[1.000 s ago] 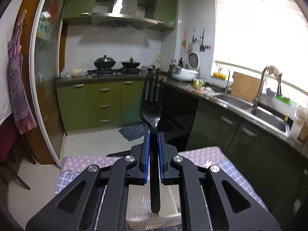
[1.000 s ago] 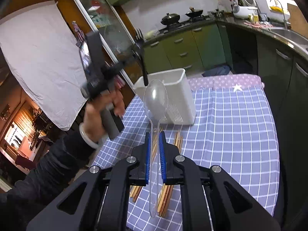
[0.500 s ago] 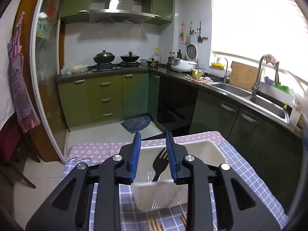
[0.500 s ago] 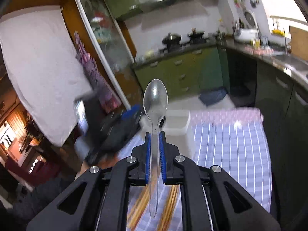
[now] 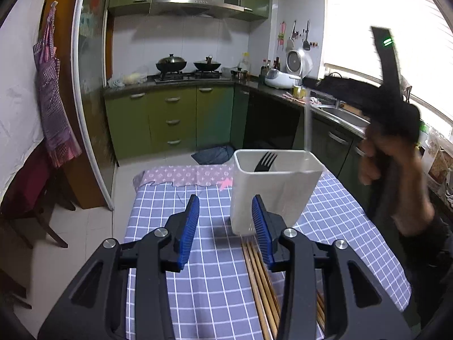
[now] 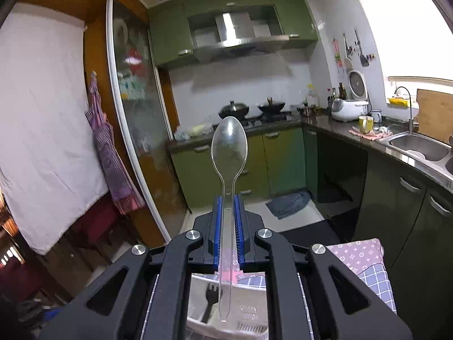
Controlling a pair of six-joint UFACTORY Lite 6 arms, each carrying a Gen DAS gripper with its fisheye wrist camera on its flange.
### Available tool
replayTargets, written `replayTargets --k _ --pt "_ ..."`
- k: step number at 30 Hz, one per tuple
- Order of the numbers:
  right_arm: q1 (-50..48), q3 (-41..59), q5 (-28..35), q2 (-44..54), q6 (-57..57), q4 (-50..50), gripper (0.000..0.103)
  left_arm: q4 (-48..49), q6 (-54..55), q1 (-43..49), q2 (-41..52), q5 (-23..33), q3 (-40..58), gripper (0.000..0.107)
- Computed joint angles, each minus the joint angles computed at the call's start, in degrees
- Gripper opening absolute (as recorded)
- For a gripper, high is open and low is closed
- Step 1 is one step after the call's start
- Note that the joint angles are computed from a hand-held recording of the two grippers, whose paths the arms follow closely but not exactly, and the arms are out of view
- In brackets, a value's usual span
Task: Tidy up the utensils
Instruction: 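Lower the fork into the white holder and open left gripper while right lifts spoon, then lower the spoon into the white holder and open the right gripper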
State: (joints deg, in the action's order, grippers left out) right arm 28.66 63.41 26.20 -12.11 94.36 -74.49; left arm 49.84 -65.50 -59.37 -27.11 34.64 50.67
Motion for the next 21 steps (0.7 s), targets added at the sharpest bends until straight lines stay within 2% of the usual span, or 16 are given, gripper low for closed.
replayTargets --k 4,8,11,15,19,20,21 --pt "0.2 -5.9 -0.1 -0.3 6.7 -6.5 0.01 0.6 -0.1 -1.3 -0.3 0.8 -0.6 0.037" --pt "3.0 -15.2 2.5 -6.9 10.3 -9.5 0.01 -1.8 1.7 -1.3 0.6 0.5 -0.6 0.041" --pt "7.1 -19.3 6.0 -10.3 7.3 -6.2 0.01 -3.3 1.8 -2.4 1.5 1.4 -0.8 0.041" --pt "11.6 -21.3 9.9 -9.7 3.3 -2.3 0.01 -4.3 2.2 -4.5 2.0 3.6 -0.7 0.041" --pt "13.7 -22.3 10.6 -8.3 3.1 0.3 0.01 -4.3 2.1 -7.2 1.4 6.7 -0.9 0.041" --pt "14.1 -22.7 10.7 -8.3 3.9 0.2 0.013 -4.7 2.4 -7.7 1.5 7.4 -0.8 0.042" --pt "14.4 -23.1 10.8 -8.6 4.4 0.2 0.029 -5.0 2.6 -8.0 1.7 7.9 -0.5 0.043"
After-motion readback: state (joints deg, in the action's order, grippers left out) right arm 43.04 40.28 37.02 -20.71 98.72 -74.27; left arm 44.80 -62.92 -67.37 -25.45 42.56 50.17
